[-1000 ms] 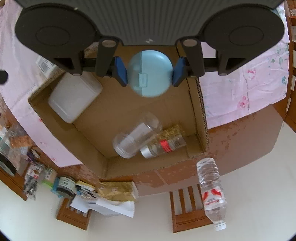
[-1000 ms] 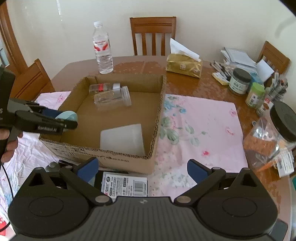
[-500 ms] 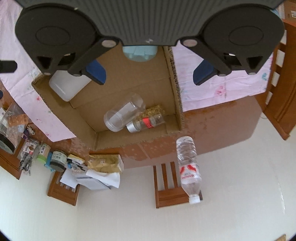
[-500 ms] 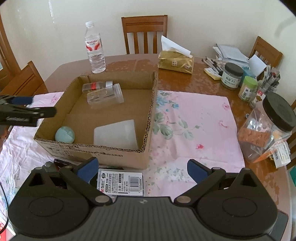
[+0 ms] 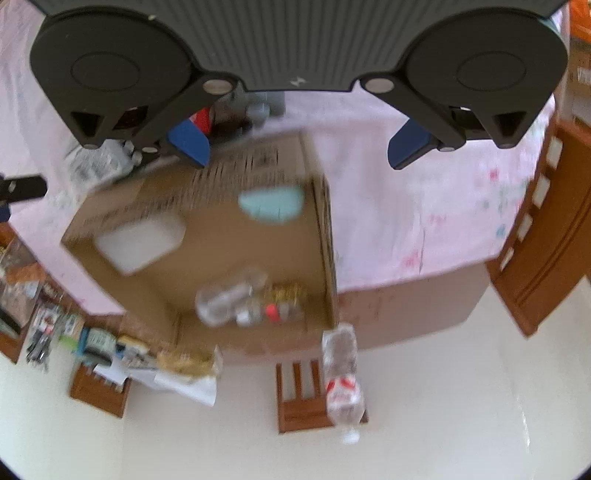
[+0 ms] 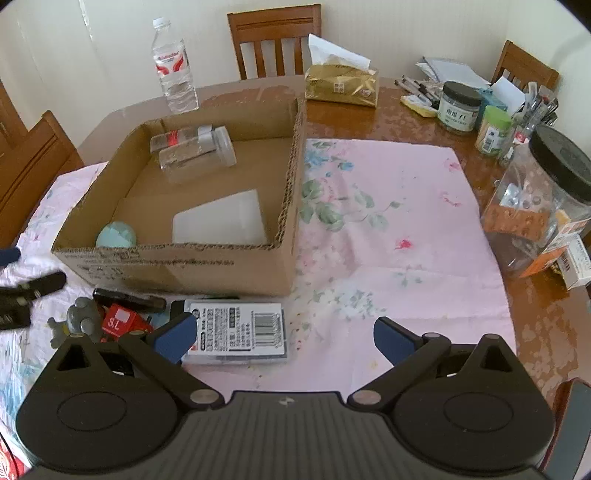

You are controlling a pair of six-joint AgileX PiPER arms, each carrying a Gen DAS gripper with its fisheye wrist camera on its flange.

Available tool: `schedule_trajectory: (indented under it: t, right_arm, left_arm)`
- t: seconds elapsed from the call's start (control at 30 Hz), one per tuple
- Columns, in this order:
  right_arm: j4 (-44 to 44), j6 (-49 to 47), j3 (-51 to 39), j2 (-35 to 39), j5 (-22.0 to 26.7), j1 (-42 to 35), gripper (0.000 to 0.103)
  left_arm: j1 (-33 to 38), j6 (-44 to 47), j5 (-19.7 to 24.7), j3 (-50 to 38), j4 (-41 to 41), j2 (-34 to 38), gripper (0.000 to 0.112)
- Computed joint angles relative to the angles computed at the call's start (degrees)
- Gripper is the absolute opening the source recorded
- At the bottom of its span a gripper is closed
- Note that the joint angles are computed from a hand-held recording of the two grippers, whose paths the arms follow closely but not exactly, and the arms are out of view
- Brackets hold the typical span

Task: Organize rigid objects
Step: 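Move the right tool to the white-labelled battery pack while the left tool approaches the grey elephant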

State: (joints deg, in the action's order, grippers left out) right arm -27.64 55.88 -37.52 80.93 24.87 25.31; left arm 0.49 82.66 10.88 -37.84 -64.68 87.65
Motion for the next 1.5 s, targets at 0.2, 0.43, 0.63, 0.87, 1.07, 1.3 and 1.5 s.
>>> schedule_trajectory:
  t: [0.2, 0.43, 0.63, 0.87, 1.07, 1.3, 1.5]
  right_arm:
    - [0.8, 1.3, 0.3, 1.0, -0.6, 1.5, 0.103]
    - [-1.2, 4.7, -1.0, 3.6, 0.4, 4.2, 0.103]
    - [-1.6, 5.6, -3.6, 7.7, 0.0, 5.2, 0.103]
    - [-3.5, 6.3, -6.3, 13.9, -1.4, 6.0, 0.103]
    - [-4.7, 5.4, -8.2, 18.3, -3.5, 5.1, 0.103]
    - [-7.7, 6.4, -6.7, 18.6, -3.5, 2.1, 0.103]
    - [-5.7, 1.6, -3.2, 16.6, -6.7, -3.0, 0.103]
  left_arm:
    - [-1.0, 18.5, -5.0, 4.9, -19.7, 2.9, 0.102]
    - [3.5, 20.2, -2.2, 6.3, -18.9, 4.9, 0.102]
    - [9.2, 25.1, -0.5, 5.9, -21.2, 6.4, 0.102]
    - [13.0, 27.1, -1.1, 4.5, -21.0, 8.2, 0.102]
    - [13.5, 17.6, 1.2, 5.4, -10.7, 7.1, 0.102]
    - [11.8, 7.4, 4.7, 5.8, -2.4, 6.1, 0.102]
    - [6.6, 5.2, 2.4, 6.3, -3.7, 5.9, 0.102]
